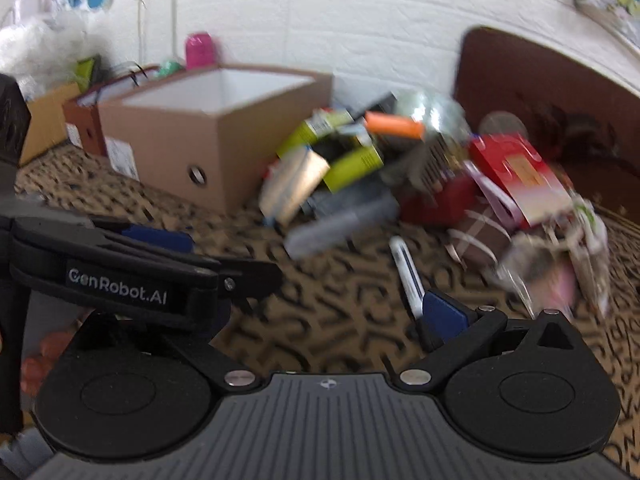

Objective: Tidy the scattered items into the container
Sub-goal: 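Move both open tools back toward the pile of items, then grasp the translucent plastic tube with the left tool while the right grasps the black-capped marker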

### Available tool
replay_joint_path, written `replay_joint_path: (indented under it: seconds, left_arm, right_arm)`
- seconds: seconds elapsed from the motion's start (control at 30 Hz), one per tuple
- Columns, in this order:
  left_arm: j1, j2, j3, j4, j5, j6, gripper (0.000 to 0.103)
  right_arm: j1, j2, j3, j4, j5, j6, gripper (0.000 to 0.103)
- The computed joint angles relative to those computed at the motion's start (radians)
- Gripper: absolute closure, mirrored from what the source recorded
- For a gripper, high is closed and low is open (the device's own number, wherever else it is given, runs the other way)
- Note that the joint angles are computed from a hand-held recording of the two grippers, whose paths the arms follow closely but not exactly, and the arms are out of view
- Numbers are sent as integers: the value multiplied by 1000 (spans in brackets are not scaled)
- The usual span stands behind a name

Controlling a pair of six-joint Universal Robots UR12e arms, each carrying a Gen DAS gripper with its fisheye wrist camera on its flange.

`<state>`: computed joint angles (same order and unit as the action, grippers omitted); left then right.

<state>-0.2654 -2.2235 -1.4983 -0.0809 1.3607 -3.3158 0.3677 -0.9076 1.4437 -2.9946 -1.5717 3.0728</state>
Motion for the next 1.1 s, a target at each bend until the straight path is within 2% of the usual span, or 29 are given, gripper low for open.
replay_joint_path:
  seconds: [0.2,0.27,0.3,0.4,0.63,0.87,0.9,0.93,0.97,1.03,1.07,1.1]
  left_arm:
    - [-18,-38,46,-18,53,98,1]
    - [-22,-53,72,-41,68,135,3]
    - [-23,-60,83,-52,68,148,7]
    - [-24,-81,113,-72,75,156,10]
    - [-27,-127,185,-93,94,173,11]
    - [-27,-162,246,-111,97,197,25]
    - [-27,-166,253,-114,95,196,26]
    - [-28,-170,260,-114,94,199,28]
    - [-30,-174,266,-116,101,208,32]
    - [-35,-181,278,-118,125,229,42]
    - [-37,-182,281,-119,132,235,57]
    - [-37,-182,283,-122,129,238,75]
  right_arm:
    - [-3,13,13,73,-98,-20,1]
    - [-11,17,14,85,-88,14,1]
    - [-18,19,15,83,-68,41,1]
    - [-36,22,14,85,-12,102,1]
    - [-46,52,-14,52,10,87,1]
    - [-51,84,-46,3,15,86,4]
    - [-52,89,-50,-5,17,82,9]
    - [-53,93,-54,-19,21,74,19]
    - [-53,96,-57,-29,26,66,24]
    - [-55,101,-70,-26,40,56,41]
    - [-55,104,-77,-18,42,54,45]
    - [-54,106,-84,-11,42,52,54]
